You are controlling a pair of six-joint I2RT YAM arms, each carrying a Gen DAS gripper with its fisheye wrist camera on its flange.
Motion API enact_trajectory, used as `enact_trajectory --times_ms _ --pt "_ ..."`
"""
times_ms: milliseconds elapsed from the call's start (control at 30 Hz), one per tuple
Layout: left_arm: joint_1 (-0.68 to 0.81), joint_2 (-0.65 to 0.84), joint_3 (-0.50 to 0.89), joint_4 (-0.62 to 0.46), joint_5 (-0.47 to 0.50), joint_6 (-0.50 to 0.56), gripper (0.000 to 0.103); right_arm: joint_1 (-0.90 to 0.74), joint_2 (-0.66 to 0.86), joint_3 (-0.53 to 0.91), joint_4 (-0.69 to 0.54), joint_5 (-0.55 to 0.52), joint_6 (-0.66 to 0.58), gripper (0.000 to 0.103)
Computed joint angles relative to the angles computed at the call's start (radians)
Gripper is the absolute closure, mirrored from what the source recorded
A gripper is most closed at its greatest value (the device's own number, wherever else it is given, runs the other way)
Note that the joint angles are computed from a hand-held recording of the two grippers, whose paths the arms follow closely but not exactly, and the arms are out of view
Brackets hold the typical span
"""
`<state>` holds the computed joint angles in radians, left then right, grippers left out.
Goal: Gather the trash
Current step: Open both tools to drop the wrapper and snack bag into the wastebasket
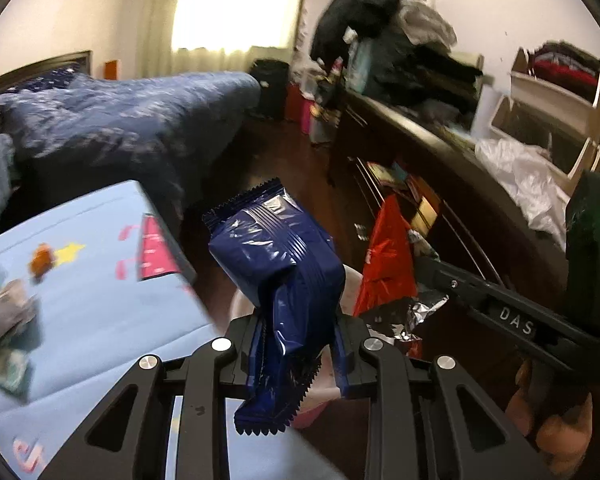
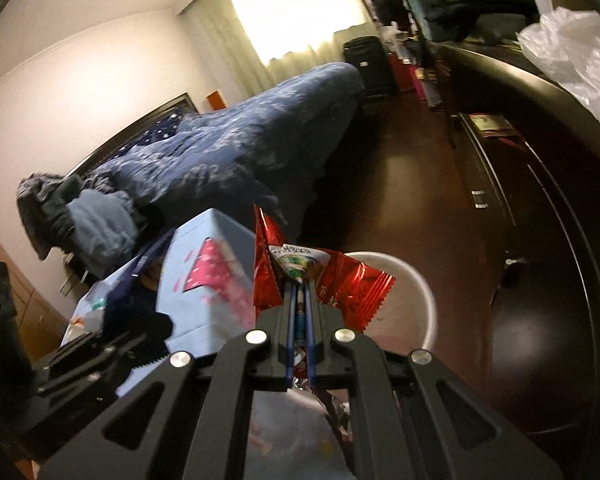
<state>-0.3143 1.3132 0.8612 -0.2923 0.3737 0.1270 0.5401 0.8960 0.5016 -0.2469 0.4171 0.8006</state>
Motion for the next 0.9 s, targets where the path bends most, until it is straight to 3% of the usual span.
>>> enact_trajectory --times_ms 167,333,467,500,600,733,900 --pt "-0.067 0.182 0.108 0.012 -0.013 -0.007 0.071 -0.161 0.063 -0.034 0.094 -0.119 -0.049 0.097" --pt "-0.082 0.296 0.172 0.023 0.011 -0.016 0.024 -0.262 0.224 -0.034 0.218 -0.221 -0.080 0.093" --pt "-0.083 0.355 0.206 0.021 -0.020 -0.023 0.018 -0.291 0.340 -0.022 0.291 -0.247 -0.094 0.087" --pt "-0.081 0.368 0.217 0.015 -0.020 -0.027 0.015 -0.298 0.369 -0.022 0.318 -0.257 -0.102 0.079" --pt "-0.054 0.373 0.221 0.005 0.002 -0.038 0.014 -0.308 0.429 -0.014 0.350 -0.270 -0.103 0.067" --pt "-0.011 0.304 0.176 0.026 0.008 -0.047 0.012 -0.300 0.424 -0.023 0.359 -0.264 -0.092 0.059" --pt "0.036 0.202 0.120 0.059 -0.021 -0.044 0.008 -0.233 0.353 -0.009 0.282 -0.194 -0.072 0.051"
